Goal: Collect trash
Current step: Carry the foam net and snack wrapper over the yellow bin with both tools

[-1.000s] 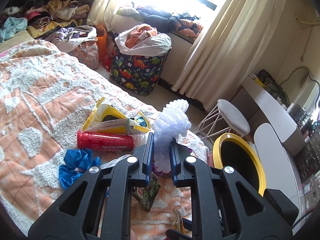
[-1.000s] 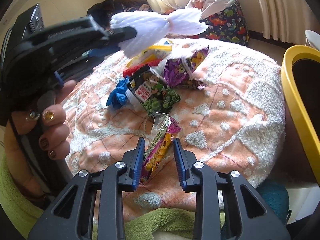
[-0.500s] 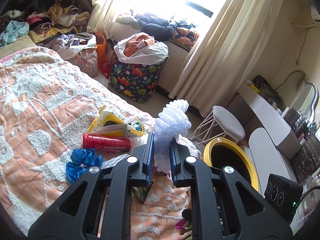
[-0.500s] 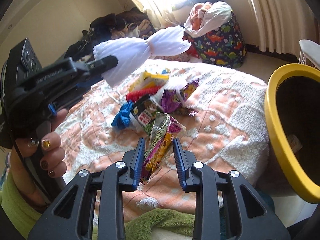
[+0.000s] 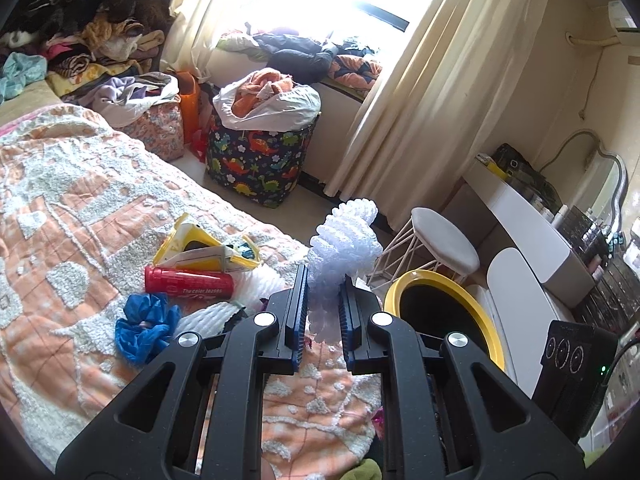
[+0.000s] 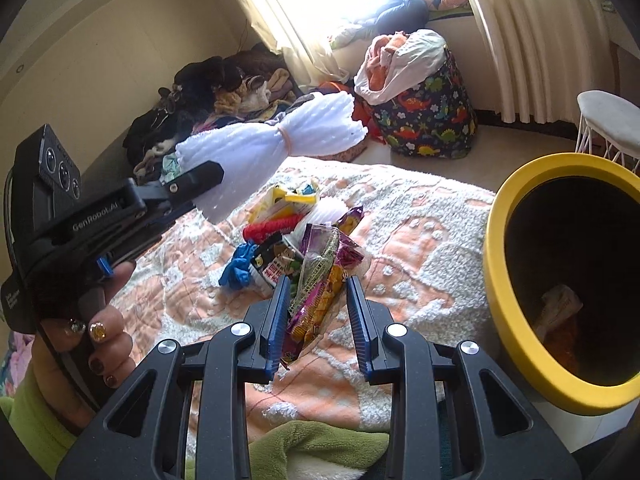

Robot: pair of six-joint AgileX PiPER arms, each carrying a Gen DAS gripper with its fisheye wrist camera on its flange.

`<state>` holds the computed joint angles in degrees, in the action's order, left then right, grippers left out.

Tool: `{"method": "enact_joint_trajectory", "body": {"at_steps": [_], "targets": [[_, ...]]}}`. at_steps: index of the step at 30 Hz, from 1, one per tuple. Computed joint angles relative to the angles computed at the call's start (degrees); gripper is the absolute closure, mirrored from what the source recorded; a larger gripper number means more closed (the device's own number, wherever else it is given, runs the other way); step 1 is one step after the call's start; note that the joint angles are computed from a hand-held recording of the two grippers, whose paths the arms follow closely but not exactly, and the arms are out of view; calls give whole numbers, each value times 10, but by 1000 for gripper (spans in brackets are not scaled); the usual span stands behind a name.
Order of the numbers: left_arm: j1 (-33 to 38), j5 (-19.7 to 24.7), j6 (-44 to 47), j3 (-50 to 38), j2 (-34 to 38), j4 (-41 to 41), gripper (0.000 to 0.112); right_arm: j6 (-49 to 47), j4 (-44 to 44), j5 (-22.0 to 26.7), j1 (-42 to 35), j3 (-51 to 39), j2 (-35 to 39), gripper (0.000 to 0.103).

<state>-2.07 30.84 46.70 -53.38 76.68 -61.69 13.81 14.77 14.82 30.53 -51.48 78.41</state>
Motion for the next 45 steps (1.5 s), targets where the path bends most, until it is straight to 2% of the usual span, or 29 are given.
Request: {"method": "enact_joint_trajectory", "body": {"at_steps": [13,28,42,45], "targets": [[-62,-25,-48,-3,-14,40,103,37,-37,5,-29,20,-56,75],[-136,-55,-119,-11,-13,104,103,-34,38,4,-91,49,-99,75],[-221,-93,-236,-33,6,220,103,-134,132,8,-175,75,-140,75],[-237,-100,-258,-39,13,244,103,-180,176,12,-200,82,-148,75]]}}
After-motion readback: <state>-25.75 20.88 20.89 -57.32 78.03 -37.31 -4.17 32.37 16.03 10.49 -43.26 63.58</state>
